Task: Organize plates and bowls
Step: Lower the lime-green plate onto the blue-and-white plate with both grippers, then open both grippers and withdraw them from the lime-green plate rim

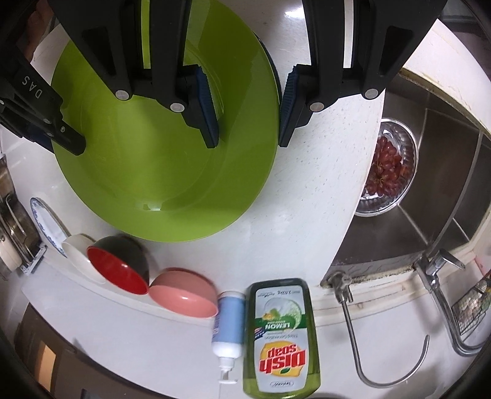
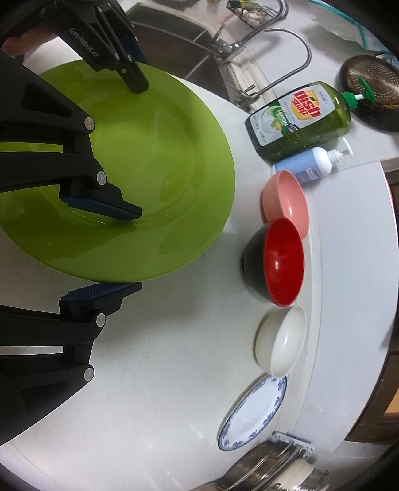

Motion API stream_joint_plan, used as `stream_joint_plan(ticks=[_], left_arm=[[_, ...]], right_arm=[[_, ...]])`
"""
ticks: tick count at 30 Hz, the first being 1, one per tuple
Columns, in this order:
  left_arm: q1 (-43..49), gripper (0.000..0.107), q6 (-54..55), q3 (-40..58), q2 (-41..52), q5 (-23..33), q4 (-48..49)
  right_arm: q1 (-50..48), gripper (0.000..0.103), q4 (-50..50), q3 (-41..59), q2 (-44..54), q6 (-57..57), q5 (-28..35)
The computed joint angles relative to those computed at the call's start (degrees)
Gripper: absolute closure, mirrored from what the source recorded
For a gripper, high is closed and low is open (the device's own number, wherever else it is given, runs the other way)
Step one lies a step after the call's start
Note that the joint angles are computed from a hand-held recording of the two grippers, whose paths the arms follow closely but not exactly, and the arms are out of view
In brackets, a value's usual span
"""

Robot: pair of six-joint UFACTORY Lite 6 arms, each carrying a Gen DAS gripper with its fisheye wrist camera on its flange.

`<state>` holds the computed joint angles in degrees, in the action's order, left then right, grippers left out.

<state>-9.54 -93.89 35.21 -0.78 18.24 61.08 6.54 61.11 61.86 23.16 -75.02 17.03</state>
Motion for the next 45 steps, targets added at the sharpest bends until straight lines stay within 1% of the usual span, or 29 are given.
stream_joint_plan(ticks=[3,6,14,19,28,32,36,37,41,45], left_arm=[[1.2,0.068,-1.7,-0.6,1.1,-1.2,1.9],[2.0,0.068,-3.9,-0.9,2.5,-2.2,4.3],[1.6,0.068,-7.0,-0.6,5.3,-2.6,7.0],[1.9,0.068,-6.9,-0.4,6.2,-3.0,7.1],[2.2,0.068,-4.8,0.0,6.6,-3.2,5.6],[1.8,0.069,-5.1,0.0,6.7,-2.7,5.7],[1.0,0.069,-5.3,0.1,5.9,-0.3,5.6],[0.8,0.068,-5.2,0.1,5.8,0.2,5.4],[0.3,0.059,-3.9,-0.3,3.7,0.9,4.4],[-1.0,0.052,-2.4,0.1,1.7,2.1,3.2]], right_arm=[[1.0,0.062,1.2,0.3,1.3,-1.1,-1.0],[1.8,0.062,0.3,0.6,2.6,0.0,-1.5],[3.1,0.062,-2.3,1.1,4.8,2.8,-2.9],[3.4,0.061,-5.8,1.9,6.0,5.8,-3.5],[4.1,0.060,-8.0,1.9,6.4,7.4,-5.1],[4.0,0.060,-8.7,1.8,6.3,7.8,-4.9],[3.6,0.060,-8.8,2.0,6.4,7.9,-4.2],[3.5,0.060,-9.1,2.2,6.5,8.2,-3.9],[2.9,0.060,-9.3,2.6,6.5,8.8,-2.5],[2.2,0.052,-6.6,1.1,4.3,5.9,-2.3]])
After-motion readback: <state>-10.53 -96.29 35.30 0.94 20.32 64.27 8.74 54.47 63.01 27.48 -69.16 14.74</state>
